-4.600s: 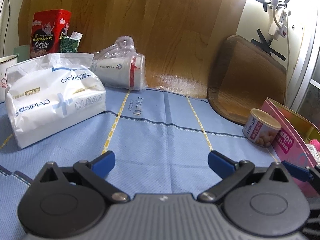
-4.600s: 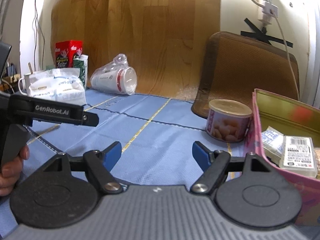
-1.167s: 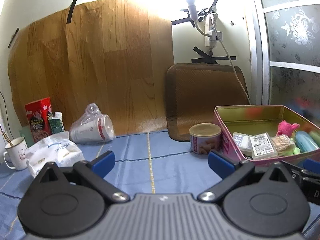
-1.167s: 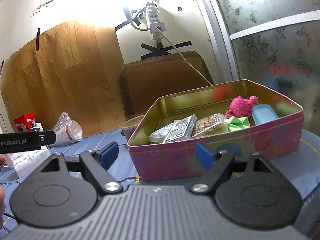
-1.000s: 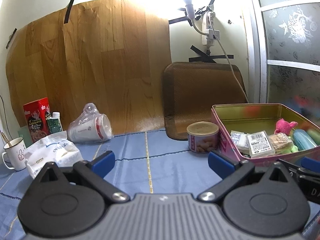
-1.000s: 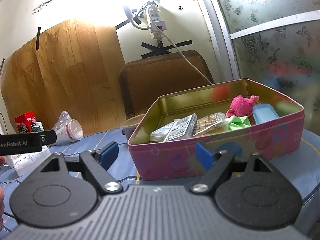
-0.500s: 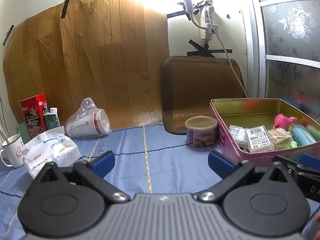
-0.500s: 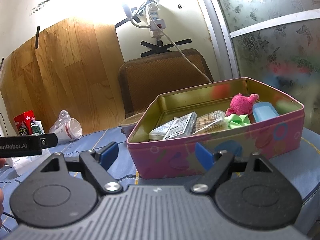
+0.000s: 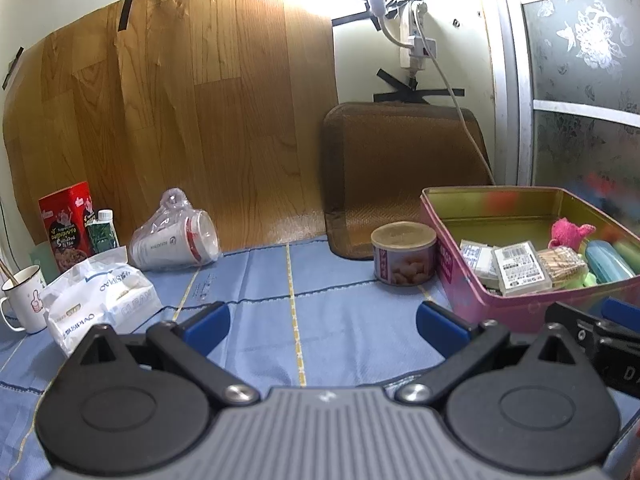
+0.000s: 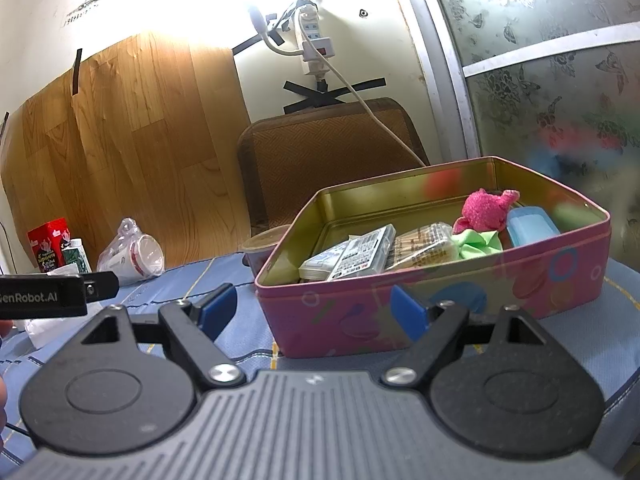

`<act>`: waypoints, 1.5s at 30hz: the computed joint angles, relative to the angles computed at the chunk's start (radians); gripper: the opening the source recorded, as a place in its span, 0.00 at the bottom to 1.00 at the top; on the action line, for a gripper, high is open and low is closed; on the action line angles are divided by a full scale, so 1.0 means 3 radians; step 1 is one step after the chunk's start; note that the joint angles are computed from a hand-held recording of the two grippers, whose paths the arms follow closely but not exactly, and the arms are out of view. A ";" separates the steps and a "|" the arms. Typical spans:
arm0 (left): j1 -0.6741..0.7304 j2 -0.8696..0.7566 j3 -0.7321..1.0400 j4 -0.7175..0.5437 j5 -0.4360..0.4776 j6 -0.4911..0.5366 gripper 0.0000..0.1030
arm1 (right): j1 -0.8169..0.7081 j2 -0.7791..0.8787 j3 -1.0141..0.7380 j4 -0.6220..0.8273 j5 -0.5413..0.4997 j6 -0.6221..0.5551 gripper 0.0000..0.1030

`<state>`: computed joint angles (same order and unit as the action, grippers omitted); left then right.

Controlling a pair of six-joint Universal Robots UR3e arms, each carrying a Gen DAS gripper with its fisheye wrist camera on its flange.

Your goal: Organize soft objects

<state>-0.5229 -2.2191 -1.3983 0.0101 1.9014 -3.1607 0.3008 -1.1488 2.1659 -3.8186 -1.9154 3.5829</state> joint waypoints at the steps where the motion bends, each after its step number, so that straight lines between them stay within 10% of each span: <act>1: 0.0004 -0.0006 0.0014 -0.0033 0.0000 -0.0004 1.00 | -0.0003 -0.0001 0.0000 -0.0003 0.0007 -0.0008 0.84; 45: 0.0067 -0.0071 0.0191 -0.0629 -0.0106 -0.0031 1.00 | 0.0010 -0.0005 0.0006 0.0012 -0.0008 0.0009 0.84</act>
